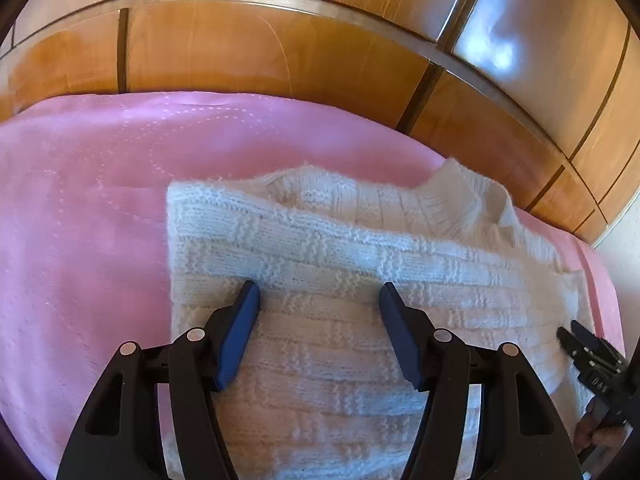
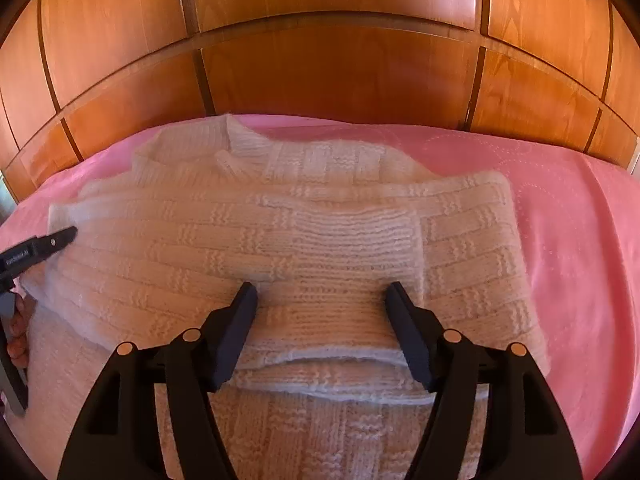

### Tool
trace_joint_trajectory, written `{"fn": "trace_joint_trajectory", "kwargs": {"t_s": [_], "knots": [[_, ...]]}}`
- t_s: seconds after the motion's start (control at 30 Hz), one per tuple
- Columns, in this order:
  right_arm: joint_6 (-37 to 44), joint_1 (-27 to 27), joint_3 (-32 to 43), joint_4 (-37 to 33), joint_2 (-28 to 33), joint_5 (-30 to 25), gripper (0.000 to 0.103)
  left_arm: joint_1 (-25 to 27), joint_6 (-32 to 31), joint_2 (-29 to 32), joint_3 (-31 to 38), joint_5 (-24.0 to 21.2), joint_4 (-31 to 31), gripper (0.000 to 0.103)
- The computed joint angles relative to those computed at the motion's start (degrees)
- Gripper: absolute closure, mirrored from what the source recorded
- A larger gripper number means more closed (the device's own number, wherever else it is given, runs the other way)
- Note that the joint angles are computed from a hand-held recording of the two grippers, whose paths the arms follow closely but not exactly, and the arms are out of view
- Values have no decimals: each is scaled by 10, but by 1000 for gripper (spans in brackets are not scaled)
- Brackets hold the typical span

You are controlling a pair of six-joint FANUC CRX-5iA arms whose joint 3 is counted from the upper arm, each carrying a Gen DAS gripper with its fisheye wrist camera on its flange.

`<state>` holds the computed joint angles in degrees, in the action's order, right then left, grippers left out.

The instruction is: Fold small clothes

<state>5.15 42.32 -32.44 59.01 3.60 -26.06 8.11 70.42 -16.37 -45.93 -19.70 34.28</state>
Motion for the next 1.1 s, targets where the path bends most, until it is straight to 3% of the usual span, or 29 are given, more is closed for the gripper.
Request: {"fn": "trace_joint_trajectory", "kwargs": {"t_s": [0.1, 0.17, 0.23, 0.33, 0.47, 0.57, 1.1], "knots": [[-4, -2, -1, 4, 1, 6, 33, 1, 126, -29, 26, -34, -127, 41], [-12, -3, -4, 13, 0, 7, 33, -7, 182, -56, 35, -59, -189, 32], [-9, -3, 1, 10, 4, 5, 33, -24, 236, -90, 37, -77, -249, 32], [-9, -2, 2, 12, 4, 2, 32, -62, 311, -117, 52, -103, -343, 32], [-9, -2, 1, 13, 4, 2, 31, -101, 362, -119, 67, -118, -414, 32], [-9, -2, 1, 13, 3, 1, 31, -104, 363, -111, 66, -115, -415, 32], [-1, -4, 2, 3, 1, 6, 29, -56, 257, -101, 20, -91, -295, 30]]}}
